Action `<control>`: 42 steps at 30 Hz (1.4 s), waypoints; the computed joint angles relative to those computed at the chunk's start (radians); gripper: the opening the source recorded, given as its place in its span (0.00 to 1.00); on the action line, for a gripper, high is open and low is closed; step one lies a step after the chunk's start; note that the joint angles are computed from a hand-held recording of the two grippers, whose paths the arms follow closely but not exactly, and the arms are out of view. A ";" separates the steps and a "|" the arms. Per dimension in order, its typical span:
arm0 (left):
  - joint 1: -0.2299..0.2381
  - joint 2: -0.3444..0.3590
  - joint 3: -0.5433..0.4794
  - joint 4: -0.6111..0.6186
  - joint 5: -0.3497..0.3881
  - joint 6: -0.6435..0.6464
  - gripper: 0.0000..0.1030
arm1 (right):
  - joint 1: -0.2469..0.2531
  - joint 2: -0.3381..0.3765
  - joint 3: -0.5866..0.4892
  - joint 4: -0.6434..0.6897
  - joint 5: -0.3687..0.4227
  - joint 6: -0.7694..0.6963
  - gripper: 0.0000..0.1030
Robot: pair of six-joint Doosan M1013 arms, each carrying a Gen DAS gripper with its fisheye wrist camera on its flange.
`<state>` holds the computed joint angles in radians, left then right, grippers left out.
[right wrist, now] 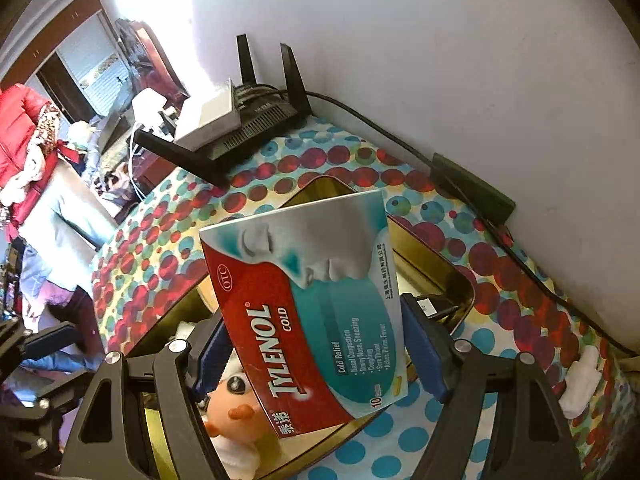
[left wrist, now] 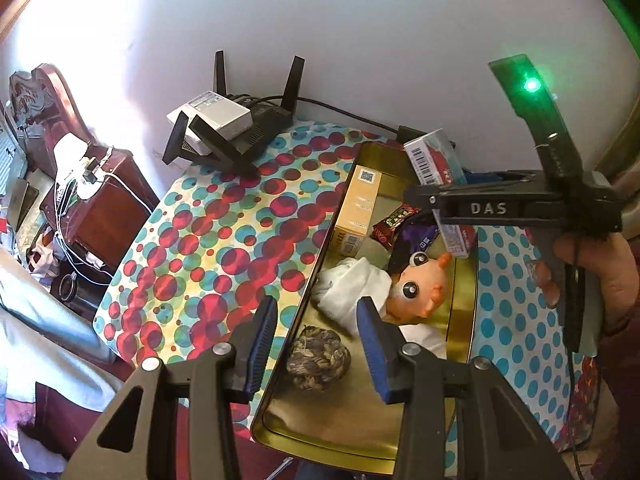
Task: Organize objects
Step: 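Lower the Tylenol box into the gold tray and open the right gripper, then move both grippers back to the white sock and medicine blister pack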
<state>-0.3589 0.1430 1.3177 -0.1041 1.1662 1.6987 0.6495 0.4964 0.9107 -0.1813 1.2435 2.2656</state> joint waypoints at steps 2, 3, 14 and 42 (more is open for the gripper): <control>0.001 0.001 -0.001 0.002 0.003 -0.005 0.41 | -0.002 0.005 -0.002 0.007 0.001 0.002 0.73; 0.002 0.001 -0.001 0.001 0.004 -0.006 0.41 | -0.001 0.009 -0.005 0.002 0.007 0.007 0.73; -0.006 0.000 0.002 0.020 0.005 -0.013 0.41 | -0.001 0.020 -0.002 -0.005 0.016 0.022 0.73; -0.104 0.021 -0.033 -0.073 -0.005 0.121 0.41 | 0.060 -0.262 0.360 -0.344 0.003 0.454 0.89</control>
